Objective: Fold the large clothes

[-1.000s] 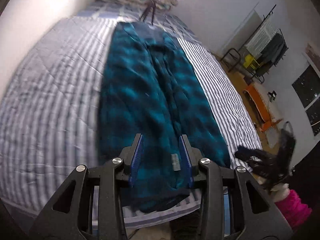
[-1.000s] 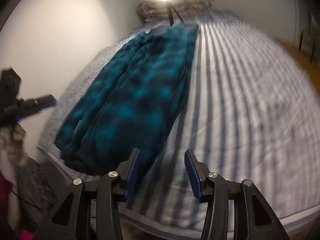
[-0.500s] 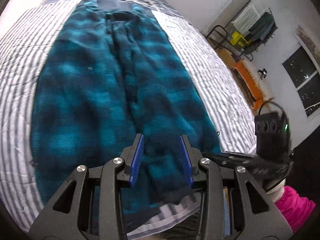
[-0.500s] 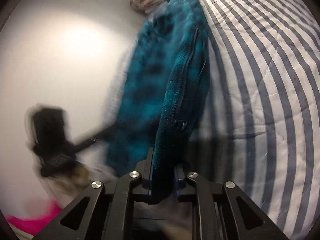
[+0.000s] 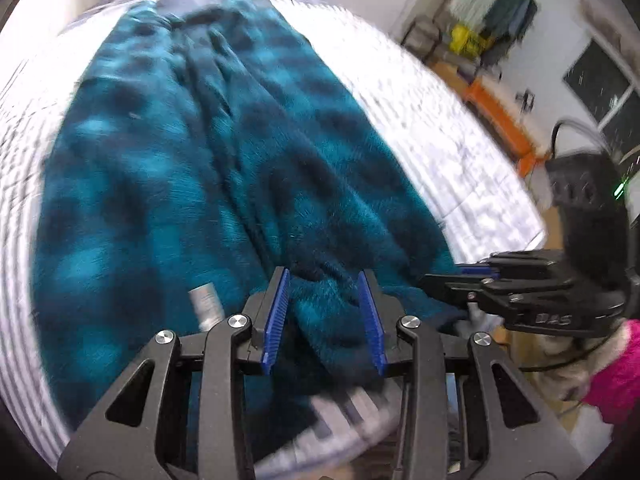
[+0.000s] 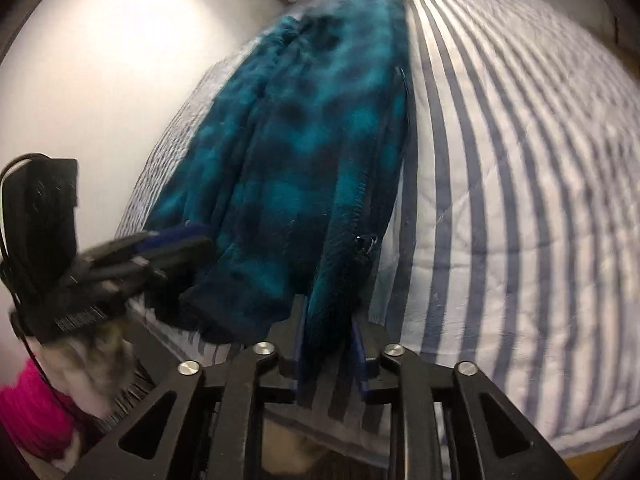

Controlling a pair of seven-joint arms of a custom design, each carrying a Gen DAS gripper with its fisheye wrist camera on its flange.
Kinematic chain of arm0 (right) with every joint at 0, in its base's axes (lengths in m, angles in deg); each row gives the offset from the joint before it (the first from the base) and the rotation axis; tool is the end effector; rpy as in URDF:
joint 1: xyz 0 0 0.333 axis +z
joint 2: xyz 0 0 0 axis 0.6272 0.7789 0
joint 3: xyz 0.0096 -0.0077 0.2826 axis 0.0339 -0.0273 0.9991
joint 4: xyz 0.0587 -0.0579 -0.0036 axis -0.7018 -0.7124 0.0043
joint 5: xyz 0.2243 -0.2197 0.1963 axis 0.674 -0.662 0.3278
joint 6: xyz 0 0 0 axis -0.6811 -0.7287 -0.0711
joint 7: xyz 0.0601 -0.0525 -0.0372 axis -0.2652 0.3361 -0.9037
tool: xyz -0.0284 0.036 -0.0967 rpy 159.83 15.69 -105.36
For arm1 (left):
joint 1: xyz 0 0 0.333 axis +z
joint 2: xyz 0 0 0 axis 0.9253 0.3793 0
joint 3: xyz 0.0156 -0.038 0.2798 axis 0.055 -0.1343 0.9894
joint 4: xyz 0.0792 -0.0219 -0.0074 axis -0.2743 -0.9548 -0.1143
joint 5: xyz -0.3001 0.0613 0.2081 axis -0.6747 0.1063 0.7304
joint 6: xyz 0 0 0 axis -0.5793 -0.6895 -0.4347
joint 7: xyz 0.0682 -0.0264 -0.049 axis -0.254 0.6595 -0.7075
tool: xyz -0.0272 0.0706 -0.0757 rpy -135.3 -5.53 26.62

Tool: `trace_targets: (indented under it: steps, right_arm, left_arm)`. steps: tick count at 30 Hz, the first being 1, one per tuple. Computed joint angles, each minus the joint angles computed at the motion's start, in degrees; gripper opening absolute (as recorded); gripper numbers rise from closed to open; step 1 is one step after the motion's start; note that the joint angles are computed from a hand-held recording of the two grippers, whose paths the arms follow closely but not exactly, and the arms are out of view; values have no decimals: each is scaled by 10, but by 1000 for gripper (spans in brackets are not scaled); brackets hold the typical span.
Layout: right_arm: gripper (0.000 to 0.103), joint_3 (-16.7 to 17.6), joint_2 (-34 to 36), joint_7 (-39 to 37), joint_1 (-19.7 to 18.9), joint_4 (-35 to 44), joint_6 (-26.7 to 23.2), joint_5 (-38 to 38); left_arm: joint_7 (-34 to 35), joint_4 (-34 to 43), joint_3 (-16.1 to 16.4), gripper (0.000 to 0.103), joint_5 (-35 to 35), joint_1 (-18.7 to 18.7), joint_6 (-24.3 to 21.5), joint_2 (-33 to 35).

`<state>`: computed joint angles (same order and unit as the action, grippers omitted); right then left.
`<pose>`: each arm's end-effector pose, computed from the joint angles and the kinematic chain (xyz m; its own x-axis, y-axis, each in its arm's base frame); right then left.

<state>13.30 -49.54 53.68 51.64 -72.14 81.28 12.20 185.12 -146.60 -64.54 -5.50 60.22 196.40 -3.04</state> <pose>0.3203 0.1415 0.6038 -0.0789 -0.9144 -0.3971 -0.8750 0.2544 -0.4120 0.5540 -0.2240 0.5348 -0.6811 -0.6437 0.3490 -0.7146 0.4804 -0.5084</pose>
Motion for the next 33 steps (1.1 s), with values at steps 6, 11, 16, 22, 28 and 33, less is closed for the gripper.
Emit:
trace_targets:
  steps: [6, 11, 16, 22, 28, 33]
  right_arm:
    - [31, 30, -42, 11, -9, 4, 12, -39]
    - [31, 26, -1, 4, -3, 28, 41, -37]
    - [31, 25, 41, -12, 6, 46, 56, -44]
    - [31, 22, 42, -7, 5, 39, 61, -50]
    - [58, 9, -17, 17, -17, -19, 48, -54]
    - [65, -42, -55, 3, -3, -81, 53, 15]
  left_arm:
    - [14, -56, 47, 37, -61, 38, 18, -65]
    - [-35, -25, 48, 37, -62, 49, -2, -18]
    - [-4, -77, 22, 36, -38, 33, 24, -24]
    - [27, -93, 39, 37, -46, 21, 21, -56]
    - [-9, -91, 73, 67, -95, 50, 37, -75]
    - [-99, -27, 75, 67, -98, 88, -34, 0]
